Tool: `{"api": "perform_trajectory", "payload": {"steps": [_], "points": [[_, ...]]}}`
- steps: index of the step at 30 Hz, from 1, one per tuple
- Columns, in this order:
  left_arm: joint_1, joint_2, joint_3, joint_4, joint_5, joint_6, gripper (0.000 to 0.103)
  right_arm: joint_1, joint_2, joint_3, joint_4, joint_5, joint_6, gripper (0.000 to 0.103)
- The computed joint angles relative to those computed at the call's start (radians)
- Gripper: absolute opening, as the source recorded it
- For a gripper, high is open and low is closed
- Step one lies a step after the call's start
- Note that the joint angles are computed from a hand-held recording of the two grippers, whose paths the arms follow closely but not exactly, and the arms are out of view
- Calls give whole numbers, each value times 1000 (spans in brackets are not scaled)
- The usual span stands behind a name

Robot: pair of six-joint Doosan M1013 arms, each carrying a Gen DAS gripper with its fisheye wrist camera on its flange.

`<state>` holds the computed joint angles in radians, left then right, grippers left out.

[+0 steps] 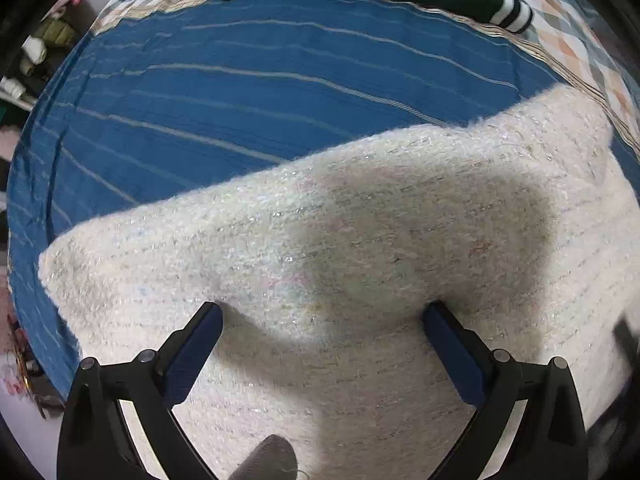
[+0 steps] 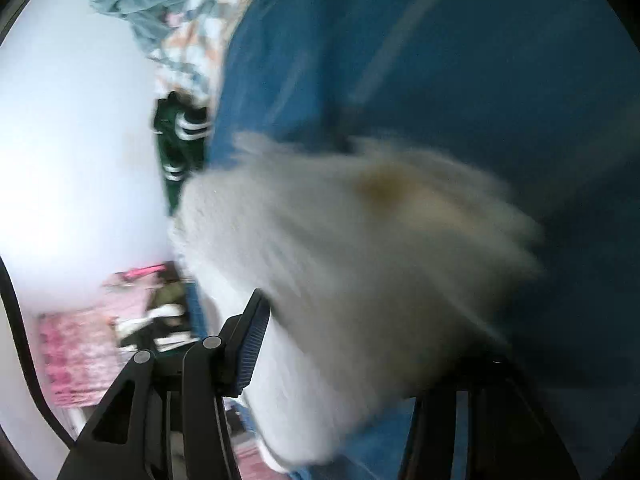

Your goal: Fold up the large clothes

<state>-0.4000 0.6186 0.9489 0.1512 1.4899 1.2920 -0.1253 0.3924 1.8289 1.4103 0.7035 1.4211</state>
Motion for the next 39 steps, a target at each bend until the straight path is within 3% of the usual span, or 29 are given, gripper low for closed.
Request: {"api": "perform_trajectory", "payload": {"steps": [3, 5, 8, 14, 18, 21, 24, 26, 29, 33, 39], "points": [[-1, -9, 17, 11, -38, 27, 103, 18, 53, -41, 128, 8, -129, 53], [-4, -9, 17, 26, -55, 41, 103, 30, 77, -65, 194, 7, -180, 31], [-14, -17, 27, 39, -124, 120, 103, 39, 65, -80, 254, -30, -222, 23], [-12, 6, -16, -86, -146, 186, 103, 59, 0, -148, 18, -133, -110, 22], [-26, 69, -102, -203, -134, 190, 103, 76, -36, -201, -206, -202, 4, 22], [-33, 114, -162, -269, -121, 160, 103, 95, -39, -254, -473, -217, 172, 22], [-30, 118, -190, -283, -94, 124, 103, 90, -51, -266, -609, -199, 267, 22], [-14, 87, -163, -270, -104, 75, 103, 93, -60, -273, -654, -183, 286, 22], [30, -19, -42, -207, -120, -67, 103, 117, -75, -308, -734, -135, 275, 22], [99, -183, 168, -108, -132, -209, 103, 214, -32, -428, -907, -50, 301, 22], [180, -359, 397, 0, -86, -402, 103, 388, 102, -621, -1030, 97, 183, 22]]}}
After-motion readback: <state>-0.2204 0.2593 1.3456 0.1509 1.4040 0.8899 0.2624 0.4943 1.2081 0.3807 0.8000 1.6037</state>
